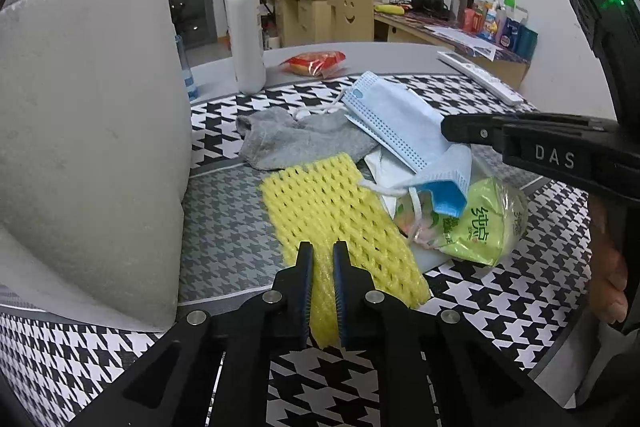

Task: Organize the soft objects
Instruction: 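Grasp the yellow mesh sleeve with the left tool while the right tool grasps the blue mask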

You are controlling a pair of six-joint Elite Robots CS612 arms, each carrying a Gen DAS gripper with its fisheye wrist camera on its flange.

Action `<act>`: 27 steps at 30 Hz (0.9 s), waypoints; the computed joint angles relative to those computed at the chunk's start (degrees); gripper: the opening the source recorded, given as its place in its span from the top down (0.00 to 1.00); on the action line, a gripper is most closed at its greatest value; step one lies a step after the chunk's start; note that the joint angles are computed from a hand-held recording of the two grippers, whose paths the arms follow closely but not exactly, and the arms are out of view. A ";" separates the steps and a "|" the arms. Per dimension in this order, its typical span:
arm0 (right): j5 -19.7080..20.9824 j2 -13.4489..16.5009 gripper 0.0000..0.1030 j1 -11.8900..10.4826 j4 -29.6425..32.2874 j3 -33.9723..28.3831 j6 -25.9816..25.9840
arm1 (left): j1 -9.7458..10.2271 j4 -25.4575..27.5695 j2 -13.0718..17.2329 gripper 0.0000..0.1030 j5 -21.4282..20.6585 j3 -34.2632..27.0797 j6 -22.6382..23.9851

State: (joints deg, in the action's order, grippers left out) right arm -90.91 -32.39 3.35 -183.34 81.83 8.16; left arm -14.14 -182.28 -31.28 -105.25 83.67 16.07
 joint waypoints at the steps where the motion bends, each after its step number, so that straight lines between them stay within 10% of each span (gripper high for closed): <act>1: -0.08 -0.10 0.90 -0.01 -0.45 0.21 0.13 | 0.10 -0.67 -0.09 0.90 -0.20 0.12 -0.22; 27: 1.65 -2.19 0.91 -0.93 -7.53 4.34 1.27 | 0.71 -7.87 -1.55 0.90 -1.59 2.07 -0.45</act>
State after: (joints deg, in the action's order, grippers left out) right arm -89.26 -34.58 2.42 -190.87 86.17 9.43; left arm -13.43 -190.15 -32.82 -106.84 85.73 15.62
